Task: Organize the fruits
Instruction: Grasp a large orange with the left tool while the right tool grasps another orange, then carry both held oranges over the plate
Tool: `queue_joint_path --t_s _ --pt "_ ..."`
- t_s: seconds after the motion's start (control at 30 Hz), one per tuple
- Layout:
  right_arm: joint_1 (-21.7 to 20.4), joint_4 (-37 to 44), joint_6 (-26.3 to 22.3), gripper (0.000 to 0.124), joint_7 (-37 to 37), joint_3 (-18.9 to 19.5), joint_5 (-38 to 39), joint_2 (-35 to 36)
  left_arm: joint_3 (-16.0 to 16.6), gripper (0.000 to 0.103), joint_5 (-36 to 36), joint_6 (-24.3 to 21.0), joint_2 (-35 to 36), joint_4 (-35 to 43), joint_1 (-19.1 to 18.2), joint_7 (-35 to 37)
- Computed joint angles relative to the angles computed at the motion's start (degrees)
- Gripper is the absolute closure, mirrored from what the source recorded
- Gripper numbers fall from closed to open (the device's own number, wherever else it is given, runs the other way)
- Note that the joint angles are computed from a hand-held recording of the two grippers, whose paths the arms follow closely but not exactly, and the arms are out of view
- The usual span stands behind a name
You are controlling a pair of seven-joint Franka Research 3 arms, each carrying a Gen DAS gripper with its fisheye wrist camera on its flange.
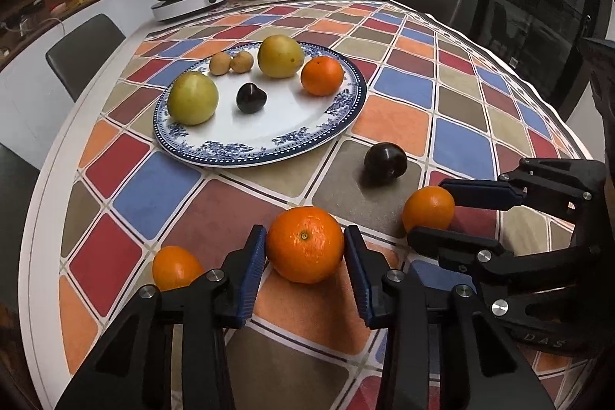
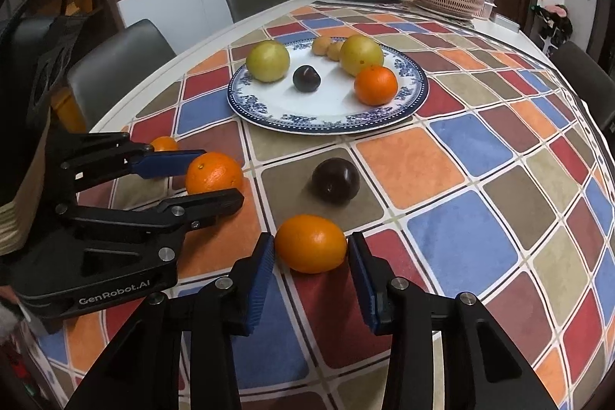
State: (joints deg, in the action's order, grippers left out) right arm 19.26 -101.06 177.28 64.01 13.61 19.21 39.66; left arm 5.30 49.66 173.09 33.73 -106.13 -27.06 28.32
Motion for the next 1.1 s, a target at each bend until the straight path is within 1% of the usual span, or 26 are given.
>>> queue_joint_path --t_s 0.2,0.37,0.5,0.83,1.0,1.1 --pt "-1.72 -1.88 2.14 0.084 -0.50 1.97 0.97 -1.26 2.62 0.062 2.97 0.25 -1.87 -1.66 -2.53 -5.11" --pt "-2.88 -3.30 3.30 0.084 -1.11 3.41 1.21 -2.19 3.02 0.062 6.61 0.06 -3.24 -2.57 -3.01 -9.67" --pt "-3.68 -4.30 4.24 0.084 -1.40 4.34 1.30 -2.96 2.64 0.063 10.08 -0.63 -4.31 -3.03 -2.77 -13.42" --pt "-7.18 -5.88 7.03 0.084 -2.61 8.22 0.60 -4.73 -0.54 0.063 19.83 -3.24 -7.47 -3.32 -0.04 -22.44" --pt "-7.18 -4.71 7.11 0.084 -2.58 8.20 -0.23 -4.77 -3.34 0.063 22.29 -5.12 -8.34 -2.71 2.64 -23.32" --pt "-7.10 -3.51 7.33 0.084 -2.56 8.13 -0.59 -4.52 -4.44 0.063 23.22 -5.63 -8.61 -2.15 3.92 -23.38"
